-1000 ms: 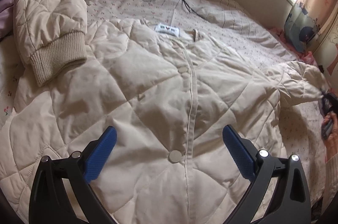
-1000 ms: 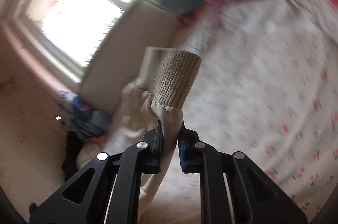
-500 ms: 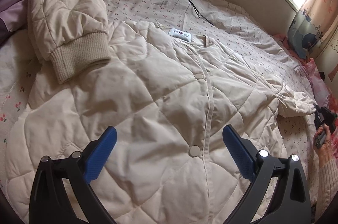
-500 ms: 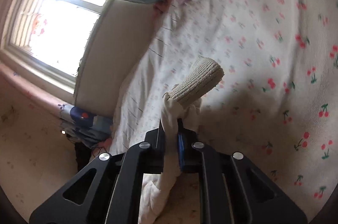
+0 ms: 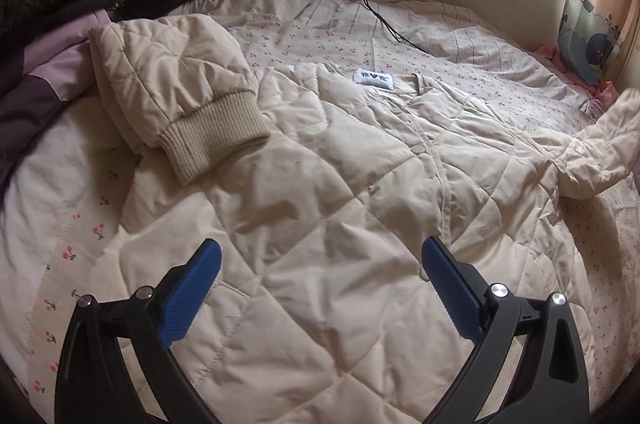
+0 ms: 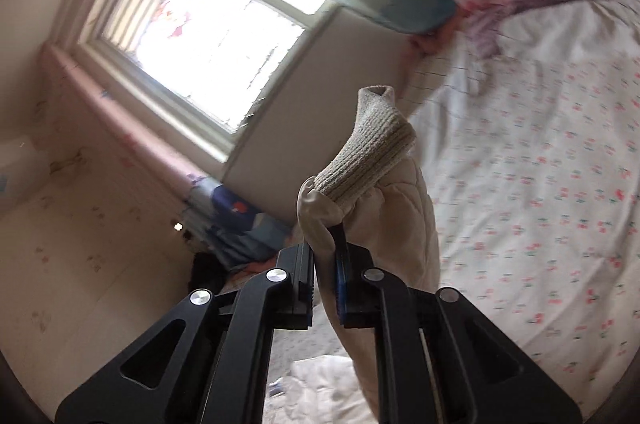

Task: Fold large clothes
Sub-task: 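Lift the cuff with the right tool and fold the sleeve across the jacket body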

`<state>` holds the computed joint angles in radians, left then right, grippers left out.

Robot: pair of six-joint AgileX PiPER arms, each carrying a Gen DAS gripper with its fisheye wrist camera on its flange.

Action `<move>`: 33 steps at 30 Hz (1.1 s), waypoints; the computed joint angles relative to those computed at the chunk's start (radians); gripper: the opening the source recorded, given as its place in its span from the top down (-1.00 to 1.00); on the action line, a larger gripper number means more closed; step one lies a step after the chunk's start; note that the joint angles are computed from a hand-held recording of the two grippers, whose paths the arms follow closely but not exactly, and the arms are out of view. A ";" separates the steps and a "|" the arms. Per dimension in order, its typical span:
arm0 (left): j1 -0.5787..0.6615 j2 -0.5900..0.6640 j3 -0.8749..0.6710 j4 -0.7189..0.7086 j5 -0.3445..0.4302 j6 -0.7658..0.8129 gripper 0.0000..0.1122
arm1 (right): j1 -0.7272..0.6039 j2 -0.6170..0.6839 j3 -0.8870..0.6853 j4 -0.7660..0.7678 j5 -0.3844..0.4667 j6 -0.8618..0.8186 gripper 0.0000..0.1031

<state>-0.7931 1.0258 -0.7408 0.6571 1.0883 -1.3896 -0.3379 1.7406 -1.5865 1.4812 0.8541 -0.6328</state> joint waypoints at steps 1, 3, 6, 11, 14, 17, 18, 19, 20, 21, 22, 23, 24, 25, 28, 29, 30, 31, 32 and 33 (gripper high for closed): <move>0.006 -0.010 0.001 -0.003 0.000 0.008 -0.71 | 0.031 -0.011 -0.021 -0.004 -0.001 0.012 0.84; 0.032 -0.036 0.006 -0.022 -0.014 0.032 -0.71 | 0.095 -0.039 -0.050 -0.022 -0.018 0.035 0.84; 0.054 -0.069 0.009 -0.035 -0.016 0.053 -0.71 | 0.215 -0.049 -0.136 -0.079 -0.051 0.099 0.84; 0.074 -0.124 0.014 -0.022 0.026 0.064 -0.71 | 0.444 0.007 -0.324 -0.225 -0.109 0.224 0.84; 0.153 -0.165 0.024 -0.055 0.006 0.111 -0.71 | 0.587 0.062 -0.424 -0.315 -0.139 0.294 0.84; 0.245 -0.205 0.030 -0.096 -0.018 0.172 -0.71 | 0.732 0.136 -0.529 -0.449 -0.156 0.371 0.84; 0.267 -0.220 0.032 -0.107 -0.020 0.189 -0.71 | 0.774 0.163 -0.564 -0.490 -0.159 0.396 0.84; 0.297 -0.236 0.032 -0.120 -0.024 0.212 -0.71 | 0.816 0.196 -0.602 -0.535 -0.159 0.420 0.84; 0.324 -0.249 0.032 -0.132 -0.028 0.234 -0.71 | 0.858 0.224 -0.633 -0.578 -0.161 0.442 0.84; 0.358 -0.262 0.033 -0.149 -0.036 0.263 -0.71 | 0.906 0.261 -0.664 -0.609 -0.162 0.458 0.84; 0.390 -0.273 0.034 -0.166 -0.042 0.289 -0.71 | 0.939 0.292 -0.681 -0.620 -0.166 0.465 0.84; 0.437 -0.284 0.036 -0.195 -0.057 0.329 -0.71 | 0.971 0.324 -0.702 -0.636 -0.167 0.479 0.84; 0.492 -0.295 0.040 -0.232 -0.075 0.378 -0.71 | 0.997 0.353 -0.722 -0.653 -0.168 0.492 0.84; 0.539 -0.302 0.042 -0.267 -0.090 0.422 -0.71 | 1.029 0.390 -0.748 -0.677 -0.169 0.511 0.84; 0.667 -0.314 0.050 -0.381 -0.130 0.555 -0.71 | 1.107 0.516 -0.869 -0.788 -0.137 0.600 0.84; 0.695 -0.316 0.053 -0.407 -0.138 0.585 -0.71 | 1.134 0.549 -0.889 -0.825 -0.127 0.616 0.84; 0.703 -0.318 0.053 -0.415 -0.138 0.595 -0.71 | 1.147 0.565 -0.870 -0.826 -0.120 0.595 0.84; 0.711 -0.317 0.052 -0.423 -0.140 0.606 -0.71 | 1.170 0.598 -0.891 -0.857 -0.101 0.602 0.84; 0.717 -0.319 0.053 -0.429 -0.139 0.616 -0.71 | 1.193 0.646 -0.939 -0.899 -0.058 0.624 0.83; 0.729 -0.321 0.052 -0.439 -0.140 0.632 -0.71 | 1.204 0.716 -1.028 -0.917 0.005 0.651 0.78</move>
